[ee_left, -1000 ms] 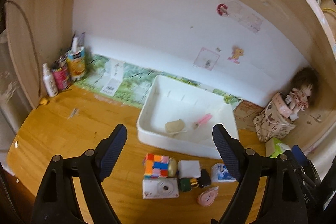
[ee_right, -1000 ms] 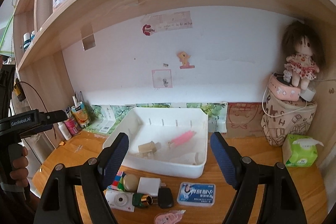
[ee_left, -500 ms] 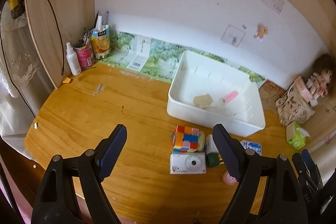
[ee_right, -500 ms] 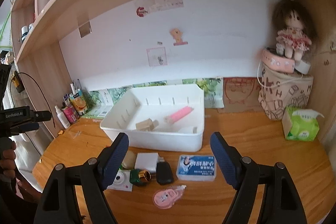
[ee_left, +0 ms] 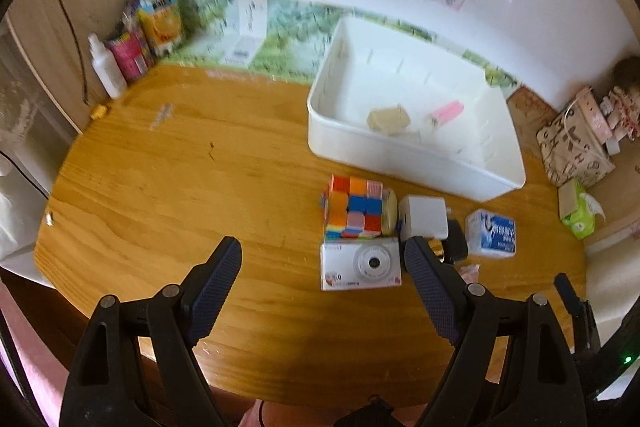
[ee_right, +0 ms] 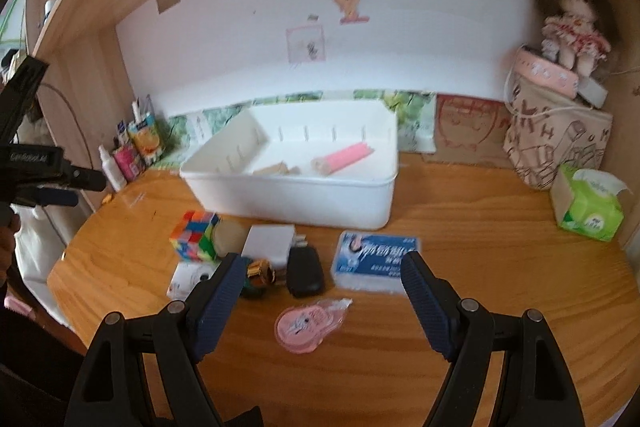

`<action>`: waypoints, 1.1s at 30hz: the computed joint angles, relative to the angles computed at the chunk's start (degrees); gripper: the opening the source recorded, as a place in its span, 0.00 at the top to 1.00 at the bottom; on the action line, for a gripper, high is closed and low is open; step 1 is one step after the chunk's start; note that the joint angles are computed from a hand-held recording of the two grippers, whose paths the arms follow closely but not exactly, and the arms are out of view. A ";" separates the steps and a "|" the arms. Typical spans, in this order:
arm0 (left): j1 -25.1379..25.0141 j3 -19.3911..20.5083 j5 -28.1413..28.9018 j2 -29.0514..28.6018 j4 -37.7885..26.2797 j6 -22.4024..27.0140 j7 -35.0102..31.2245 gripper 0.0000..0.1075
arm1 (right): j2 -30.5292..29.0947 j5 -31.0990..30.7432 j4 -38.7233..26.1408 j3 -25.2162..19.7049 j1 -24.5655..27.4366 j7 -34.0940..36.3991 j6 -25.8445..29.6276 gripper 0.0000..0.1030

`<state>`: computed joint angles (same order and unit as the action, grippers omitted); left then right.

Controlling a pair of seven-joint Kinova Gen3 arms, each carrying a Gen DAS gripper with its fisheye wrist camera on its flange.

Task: Organize rigid objects
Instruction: 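Reach the left gripper to the white toy gadget while the right approaches the pink tape dispenser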

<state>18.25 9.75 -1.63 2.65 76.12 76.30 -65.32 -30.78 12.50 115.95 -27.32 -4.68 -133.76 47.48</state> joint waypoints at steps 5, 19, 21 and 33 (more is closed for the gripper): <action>-0.46 -0.38 3.45 4.75 -2.63 4.61 -1.92 0.20 | 3.38 -0.66 -0.07 0.16 -2.51 1.90 0.98 0.22; 0.03 -0.98 10.17 16.25 -8.03 12.39 -5.82 0.20 | 11.94 -2.84 -0.32 6.37 -11.06 3.80 3.29 0.22; -0.01 -1.03 11.06 17.83 -8.82 13.15 -5.97 0.17 | 13.20 -3.34 -0.59 7.46 -12.17 4.56 3.63 0.22; 0.49 -1.40 13.22 24.87 -13.17 17.78 -4.52 0.08 | 18.03 -3.68 -2.48 10.91 -15.66 7.84 5.76 0.22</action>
<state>18.73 8.35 11.59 27.52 62.95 94.08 -69.84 -12.74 8.83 113.47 -16.40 -20.34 -125.92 53.24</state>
